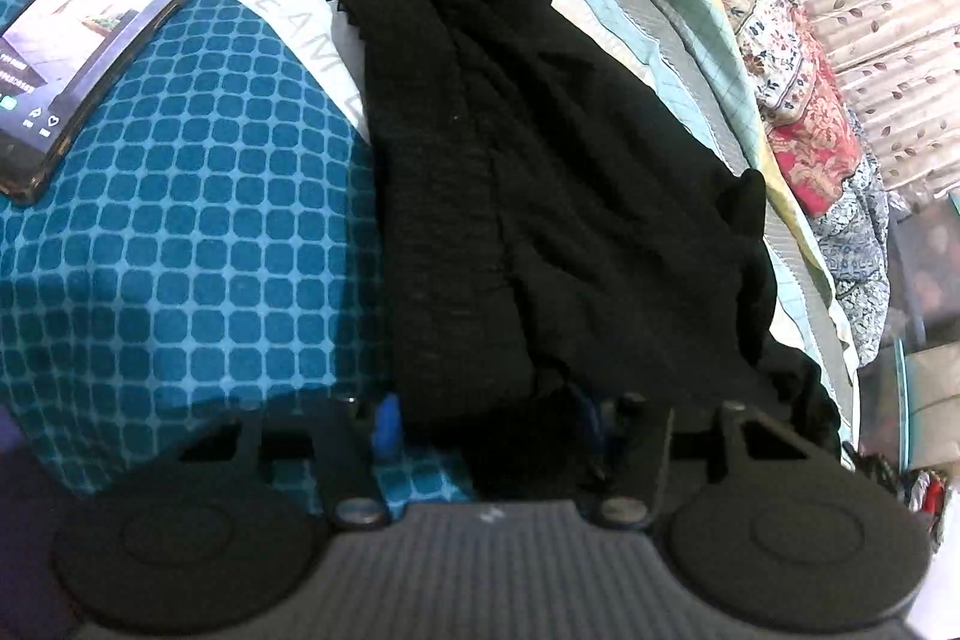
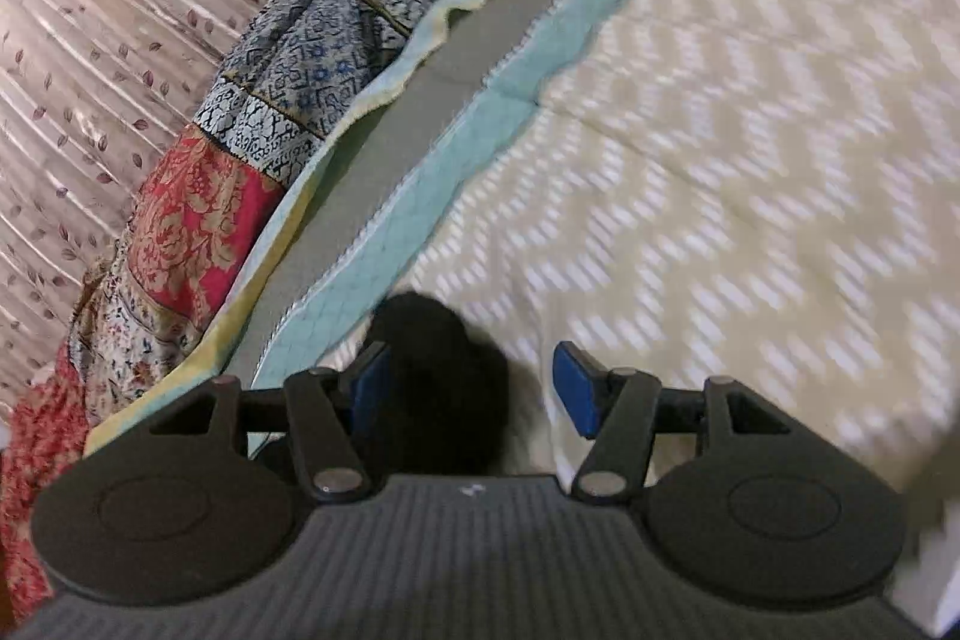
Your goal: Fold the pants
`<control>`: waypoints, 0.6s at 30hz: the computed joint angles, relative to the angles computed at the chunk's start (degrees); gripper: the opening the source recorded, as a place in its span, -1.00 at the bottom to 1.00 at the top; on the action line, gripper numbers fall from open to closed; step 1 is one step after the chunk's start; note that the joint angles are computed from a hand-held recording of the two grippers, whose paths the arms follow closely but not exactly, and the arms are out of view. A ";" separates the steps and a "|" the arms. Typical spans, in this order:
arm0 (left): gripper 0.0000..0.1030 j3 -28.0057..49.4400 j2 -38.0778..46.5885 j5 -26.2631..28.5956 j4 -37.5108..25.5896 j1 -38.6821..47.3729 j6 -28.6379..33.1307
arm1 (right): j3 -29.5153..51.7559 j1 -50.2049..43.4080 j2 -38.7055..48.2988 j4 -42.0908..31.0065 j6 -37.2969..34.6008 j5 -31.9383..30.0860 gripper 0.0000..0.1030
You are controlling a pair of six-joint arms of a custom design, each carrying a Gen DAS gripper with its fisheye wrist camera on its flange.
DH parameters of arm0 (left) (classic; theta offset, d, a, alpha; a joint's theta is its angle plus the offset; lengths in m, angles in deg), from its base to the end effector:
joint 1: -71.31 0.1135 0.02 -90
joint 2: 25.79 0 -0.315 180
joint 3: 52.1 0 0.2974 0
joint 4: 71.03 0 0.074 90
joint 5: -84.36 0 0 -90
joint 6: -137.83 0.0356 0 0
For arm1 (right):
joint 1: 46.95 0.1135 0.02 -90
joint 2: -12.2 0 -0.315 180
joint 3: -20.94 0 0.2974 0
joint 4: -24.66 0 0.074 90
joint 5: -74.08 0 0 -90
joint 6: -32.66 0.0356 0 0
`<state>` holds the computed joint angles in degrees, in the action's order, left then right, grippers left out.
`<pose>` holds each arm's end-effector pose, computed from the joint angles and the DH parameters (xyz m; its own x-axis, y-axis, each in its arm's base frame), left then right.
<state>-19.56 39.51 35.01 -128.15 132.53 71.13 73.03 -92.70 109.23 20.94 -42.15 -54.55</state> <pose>0.0871 0.1104 0.1377 -0.7050 -0.6600 -0.2596 -0.4197 0.6833 -0.5975 0.2506 -0.2254 0.1396 -0.4344 0.7392 -0.5146 0.3996 0.6702 0.6254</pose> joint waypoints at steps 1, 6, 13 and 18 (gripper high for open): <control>-0.04 0.11 0.09 -0.21 0.31 -0.19 -0.10 | 2.08 -1.10 1.58 -2.11 -2.53 -1.45 0.21; -0.09 0.17 -3.94 -1.44 1.22 -4.30 -3.01 | 7.72 0.97 3.08 -12.92 -17.57 -0.74 -0.81; -0.13 8.09 -15.92 7.70 -5.24 -5.14 -4.56 | 12.74 -9.88 -2.59 -5.25 0.00 -6.55 -0.88; -0.14 11.46 -14.25 10.33 -16.24 2.33 8.87 | 17.15 -20.24 -2.84 -6.87 -3.35 -6.98 -0.91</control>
